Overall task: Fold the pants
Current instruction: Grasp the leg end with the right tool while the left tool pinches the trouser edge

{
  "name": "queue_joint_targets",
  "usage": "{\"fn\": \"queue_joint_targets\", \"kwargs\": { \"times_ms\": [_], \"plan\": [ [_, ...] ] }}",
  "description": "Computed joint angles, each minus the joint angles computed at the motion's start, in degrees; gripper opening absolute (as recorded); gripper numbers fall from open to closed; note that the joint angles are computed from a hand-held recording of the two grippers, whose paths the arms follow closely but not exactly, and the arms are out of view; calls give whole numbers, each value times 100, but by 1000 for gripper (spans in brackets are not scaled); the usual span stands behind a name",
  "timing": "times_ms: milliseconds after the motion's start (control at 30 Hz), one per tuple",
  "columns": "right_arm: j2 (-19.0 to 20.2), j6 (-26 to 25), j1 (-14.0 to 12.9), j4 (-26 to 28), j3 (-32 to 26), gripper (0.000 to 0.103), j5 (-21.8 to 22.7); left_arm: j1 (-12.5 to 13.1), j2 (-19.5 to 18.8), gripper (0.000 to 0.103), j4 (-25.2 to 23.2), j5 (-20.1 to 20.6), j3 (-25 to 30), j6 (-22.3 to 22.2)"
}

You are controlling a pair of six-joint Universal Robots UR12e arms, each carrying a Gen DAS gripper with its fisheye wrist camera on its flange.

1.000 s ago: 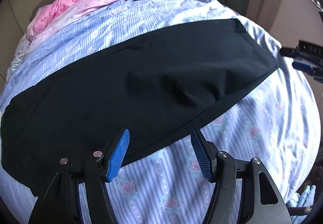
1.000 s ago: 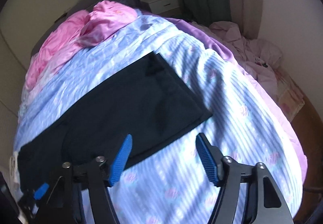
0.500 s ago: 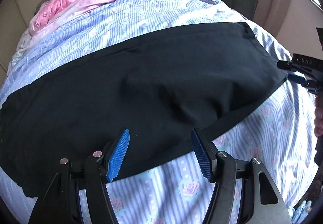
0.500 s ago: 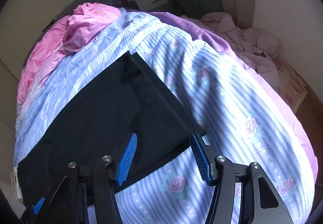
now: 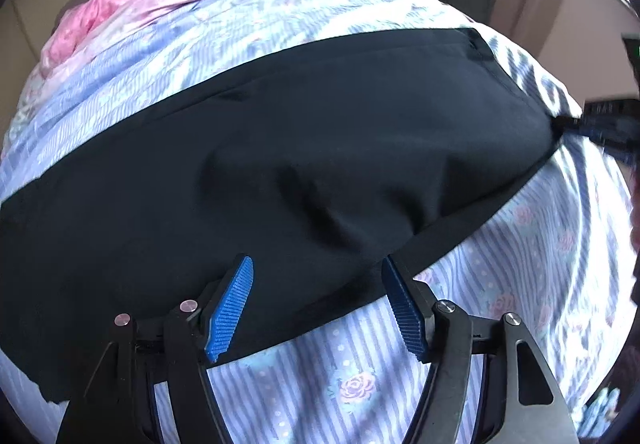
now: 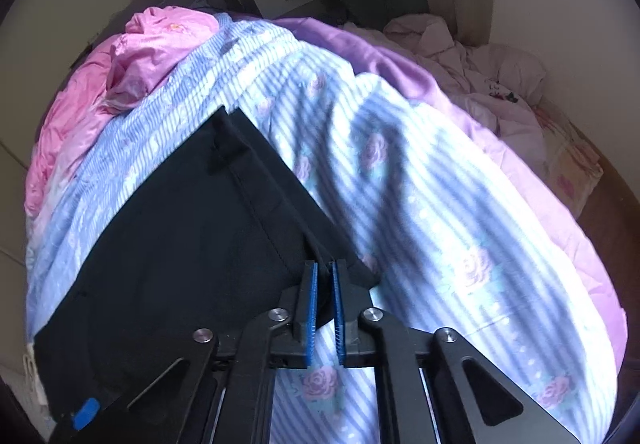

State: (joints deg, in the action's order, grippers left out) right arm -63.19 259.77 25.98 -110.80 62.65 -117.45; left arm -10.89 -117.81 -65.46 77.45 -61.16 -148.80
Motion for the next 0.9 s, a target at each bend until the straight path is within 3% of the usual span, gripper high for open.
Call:
{"fn": "queue_joint_targets", "kwargs": {
  "times_ms": [200, 433, 567, 667, 767, 800, 900],
  "plan": [
    [85, -129, 34, 395, -323, 5, -287, -48, -25, 66, 73, 116, -46, 252],
    [144, -118, -25, 531, -486, 5, -326, -100, -3, 67, 404, 230, -218, 653],
    [169, -61, -42, 682, -546, 5, -353, -131, 85, 67, 728, 146, -396, 1137],
    [185, 53, -53, 876, -617, 0, -429, -140, 56, 67, 597, 56, -353, 1171],
    [213, 253, -52, 1419, -779, 0, -741, -120, 34, 57, 455, -113, -286, 1085],
    [127, 287, -76, 1229, -646, 0, -685, -103, 12, 49, 309, -219, -221, 1013],
    [39, 5, -100, 947, -499, 0, -475, -105, -4, 42, 157, -287, -169, 981]
  ]
}}
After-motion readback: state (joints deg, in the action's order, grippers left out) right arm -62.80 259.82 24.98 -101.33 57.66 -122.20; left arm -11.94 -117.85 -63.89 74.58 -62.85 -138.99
